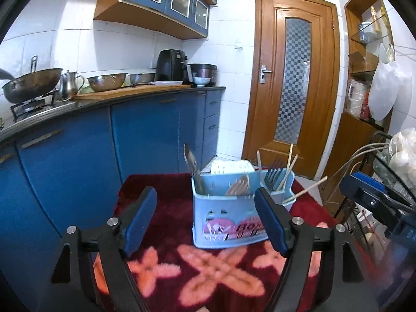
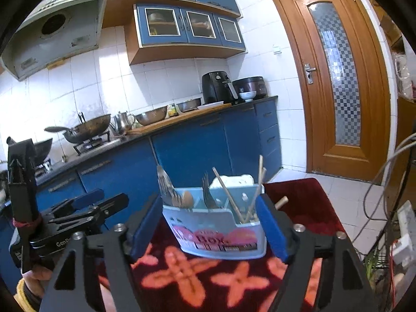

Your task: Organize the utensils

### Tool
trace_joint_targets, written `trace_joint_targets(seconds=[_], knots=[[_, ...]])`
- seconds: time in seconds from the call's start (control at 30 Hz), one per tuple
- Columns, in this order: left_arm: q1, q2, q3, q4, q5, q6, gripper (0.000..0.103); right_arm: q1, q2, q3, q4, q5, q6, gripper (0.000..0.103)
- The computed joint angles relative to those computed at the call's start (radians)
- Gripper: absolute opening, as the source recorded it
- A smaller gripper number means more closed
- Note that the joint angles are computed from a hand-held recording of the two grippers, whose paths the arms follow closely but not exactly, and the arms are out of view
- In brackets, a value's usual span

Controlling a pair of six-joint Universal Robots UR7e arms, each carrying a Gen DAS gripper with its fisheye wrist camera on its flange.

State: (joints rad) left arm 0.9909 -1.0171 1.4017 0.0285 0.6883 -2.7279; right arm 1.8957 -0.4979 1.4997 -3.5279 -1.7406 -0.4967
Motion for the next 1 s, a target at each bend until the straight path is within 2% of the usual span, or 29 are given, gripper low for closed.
trace_joint_targets(seconds=[0.2, 0.3, 0.5, 1.0], knots=[[0.007, -0.007, 0.09, -0.108, -0.015, 0.021, 0.079, -0.024, 0.02, 0.047, -0.077, -0.024, -0.019, 0.091], [0.016, 0.003, 0.11, -0.133, -0.01, 0.023, 0.079, -0.038, 0.033, 0.059, -0.108, -0.026, -0.037, 0.092], [0.041, 0.036, 0.111, -0.157, -0.001, 0.031, 0.079, -0.051, 0.071, 0.059, -0.171, -0.048, -0.069, 0.094], [0.098, 0.09, 0.071, -0.156, 0.002, -0.002, 0.079, -0.076, 0.129, 0.024, -0.174, -0.107, -0.067, 0.095]])
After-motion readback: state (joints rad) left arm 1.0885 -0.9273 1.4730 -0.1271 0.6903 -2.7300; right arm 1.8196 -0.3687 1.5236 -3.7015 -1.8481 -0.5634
